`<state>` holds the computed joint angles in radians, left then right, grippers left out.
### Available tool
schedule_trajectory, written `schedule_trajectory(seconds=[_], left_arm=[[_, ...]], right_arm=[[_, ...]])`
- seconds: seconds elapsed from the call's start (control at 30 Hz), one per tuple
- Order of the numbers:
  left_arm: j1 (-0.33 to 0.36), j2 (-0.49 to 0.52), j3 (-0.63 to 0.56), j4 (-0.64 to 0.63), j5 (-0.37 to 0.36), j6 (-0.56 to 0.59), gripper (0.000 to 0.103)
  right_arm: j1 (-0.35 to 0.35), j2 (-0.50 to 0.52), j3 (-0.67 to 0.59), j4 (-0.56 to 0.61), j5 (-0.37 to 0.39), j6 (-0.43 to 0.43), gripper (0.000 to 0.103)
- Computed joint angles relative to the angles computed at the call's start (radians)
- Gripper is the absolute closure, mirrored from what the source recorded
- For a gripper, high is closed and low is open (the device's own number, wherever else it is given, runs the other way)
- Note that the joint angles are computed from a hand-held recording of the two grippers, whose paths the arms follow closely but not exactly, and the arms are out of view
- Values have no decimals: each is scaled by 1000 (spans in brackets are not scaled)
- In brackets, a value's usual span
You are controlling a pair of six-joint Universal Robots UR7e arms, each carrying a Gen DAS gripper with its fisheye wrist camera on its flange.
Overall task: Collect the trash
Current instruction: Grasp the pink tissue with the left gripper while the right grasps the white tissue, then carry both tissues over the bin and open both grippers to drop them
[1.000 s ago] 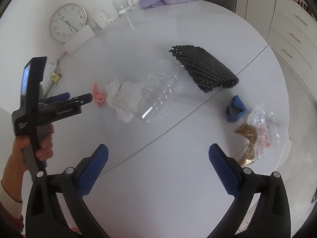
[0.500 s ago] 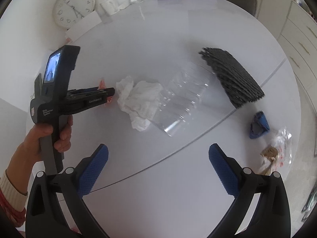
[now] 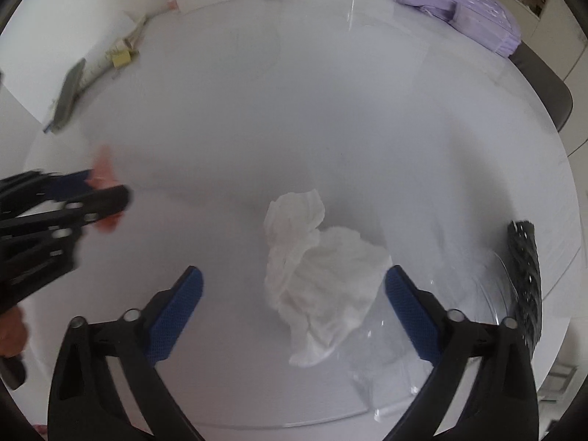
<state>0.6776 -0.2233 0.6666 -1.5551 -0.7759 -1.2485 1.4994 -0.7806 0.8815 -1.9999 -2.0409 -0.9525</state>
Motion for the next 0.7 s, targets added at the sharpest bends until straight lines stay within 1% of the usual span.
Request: schedule_trajectory(seconds=[0.07, 0.1, 0.13, 0.17, 0.2, 0.23, 0.27, 0.37, 0.47, 0.53, 0.6, 0.67, 0.7], left_arm=[[-1, -21, 38, -14, -4, -19, 65], [-1, -26, 48, -19, -5, -24, 65], [1, -26, 47, -16, -3, -28, 65], [-1, -29, 54, -14, -2, -32, 65], [-4, -30, 55, -9, -2, -34, 65], [-7, -31, 54, -2, 0, -36, 65], [-11, -31, 55, 1, 0, -34, 65], [-24, -17, 29, 15, 8, -24, 65], [-45, 0, -5, 23, 11, -18, 65], [-64, 17, -35, 28, 7, -5, 65], [-83, 50, -96, 57, 5, 10, 65], [-106, 105, -190, 81, -7, 48, 65], [-118, 144, -256, 92, -18, 76, 65]], right_arm=[[1, 18, -12, 6, -27, 10, 34], [-1, 32, -33, 33, -33, 27, 41], [-3, 44, -52, 53, -39, 49, 53], [-5, 49, -61, 60, -37, 61, 68], [-8, 51, -68, 71, -29, 69, 76], [-10, 48, -75, 95, -8, 79, 89], [-11, 43, -76, 108, 7, 85, 91], [-17, 16, -72, 141, 58, 102, 93], [-32, -21, -84, 216, 145, 147, 93], [-45, -71, -65, 242, 200, 150, 93], [-65, -132, -34, 263, 251, 152, 93], [-92, -193, -7, 281, 290, 158, 93], [-106, -213, -11, 295, 302, 162, 93]])
